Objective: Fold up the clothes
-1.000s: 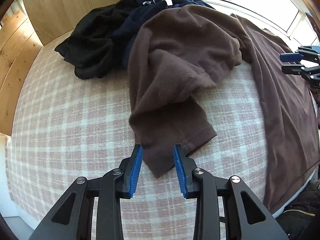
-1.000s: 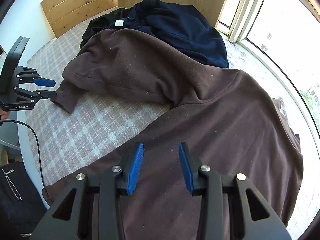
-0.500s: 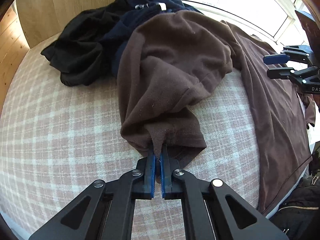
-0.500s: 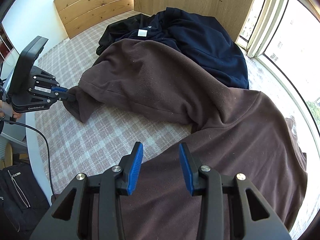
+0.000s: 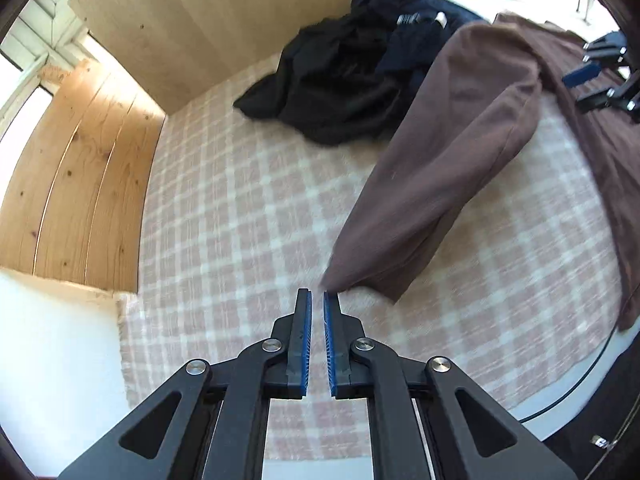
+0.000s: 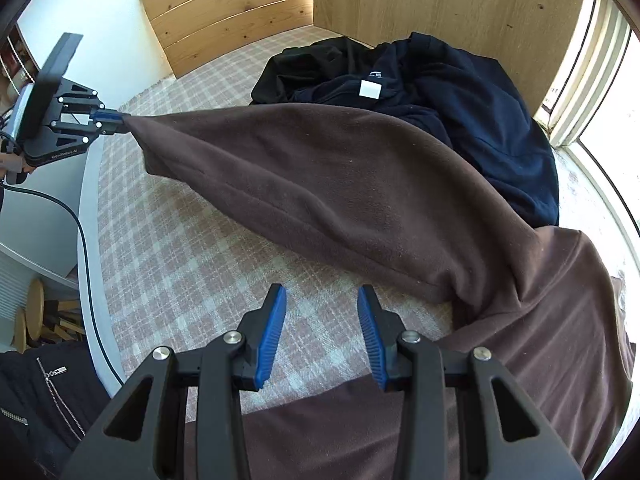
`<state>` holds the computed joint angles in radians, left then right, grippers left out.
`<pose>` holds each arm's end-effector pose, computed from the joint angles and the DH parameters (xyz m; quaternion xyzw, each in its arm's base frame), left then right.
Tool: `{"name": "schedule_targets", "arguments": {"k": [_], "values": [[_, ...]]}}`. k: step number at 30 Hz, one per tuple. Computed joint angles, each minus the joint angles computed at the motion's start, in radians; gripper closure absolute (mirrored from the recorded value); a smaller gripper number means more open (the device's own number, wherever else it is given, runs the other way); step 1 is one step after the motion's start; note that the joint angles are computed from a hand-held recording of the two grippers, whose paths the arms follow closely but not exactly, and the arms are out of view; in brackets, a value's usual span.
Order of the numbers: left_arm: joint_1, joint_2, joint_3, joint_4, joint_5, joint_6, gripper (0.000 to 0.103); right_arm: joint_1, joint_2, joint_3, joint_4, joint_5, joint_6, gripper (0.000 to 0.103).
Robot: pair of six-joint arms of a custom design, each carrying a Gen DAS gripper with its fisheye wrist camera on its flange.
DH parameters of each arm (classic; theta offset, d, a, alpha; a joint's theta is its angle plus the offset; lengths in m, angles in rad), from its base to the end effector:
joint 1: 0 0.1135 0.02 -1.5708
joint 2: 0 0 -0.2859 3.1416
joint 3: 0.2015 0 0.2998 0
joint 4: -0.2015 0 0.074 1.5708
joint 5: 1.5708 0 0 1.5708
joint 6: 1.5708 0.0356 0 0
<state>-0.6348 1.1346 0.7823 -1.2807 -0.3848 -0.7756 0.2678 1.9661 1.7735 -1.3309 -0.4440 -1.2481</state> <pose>0.1601 -0.1013 0.2208 -0.0631 0.9791 0.1653 0.1006 0.4154 0.1298 0.2740 -0.6742 0.7047 0.1833 0.1240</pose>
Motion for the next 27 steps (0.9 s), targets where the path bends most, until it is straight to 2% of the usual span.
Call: {"name": "schedule_targets", "arguments": {"k": [4,6,11,13,15,17,19,20,24,27], "values": [[0.008,-0.143,-0.135,0.129,0.132,-0.098,0.096,0.027,-0.011,-0.031,0.025,0.021,0.006,0.066],[0.002,-0.171,-0.165,0.215,0.171,-0.1,0.095,0.039,-0.013,-0.041,0.036,0.034,0.008,0.066],[0.081,-0.114,-0.199,0.387,0.244,-0.044,0.093,0.056,-0.016,-0.059,0.062,0.055,0.012,0.066],[0.11,-0.078,-0.206,0.423,0.263,-0.037,0.087,0.054,-0.017,-0.061,0.063,0.051,0.011,0.066],[0.118,-0.069,-0.211,0.44,0.276,-0.034,0.087,0.046,-0.014,-0.055,0.057,0.043,0.005,0.066],[0.116,-0.073,-0.215,0.449,0.279,-0.046,0.081,0.038,-0.009,-0.049,0.053,0.046,0.003,0.066],[0.117,-0.093,-0.223,0.458,0.286,-0.057,0.064,0.032,0.0,-0.038,0.05,0.05,0.001,0.066],[0.118,-0.102,-0.227,0.463,0.29,-0.063,0.062,0.029,0.005,-0.033,0.048,0.05,0.001,0.066],[0.137,-0.094,-0.242,0.496,0.303,-0.077,0.061,0.024,0.018,-0.027,0.051,0.055,0.004,0.066],[0.167,-0.017,-0.247,0.59,0.333,-0.071,0.061,0.024,0.025,-0.026,0.058,0.06,0.009,0.066]]}}
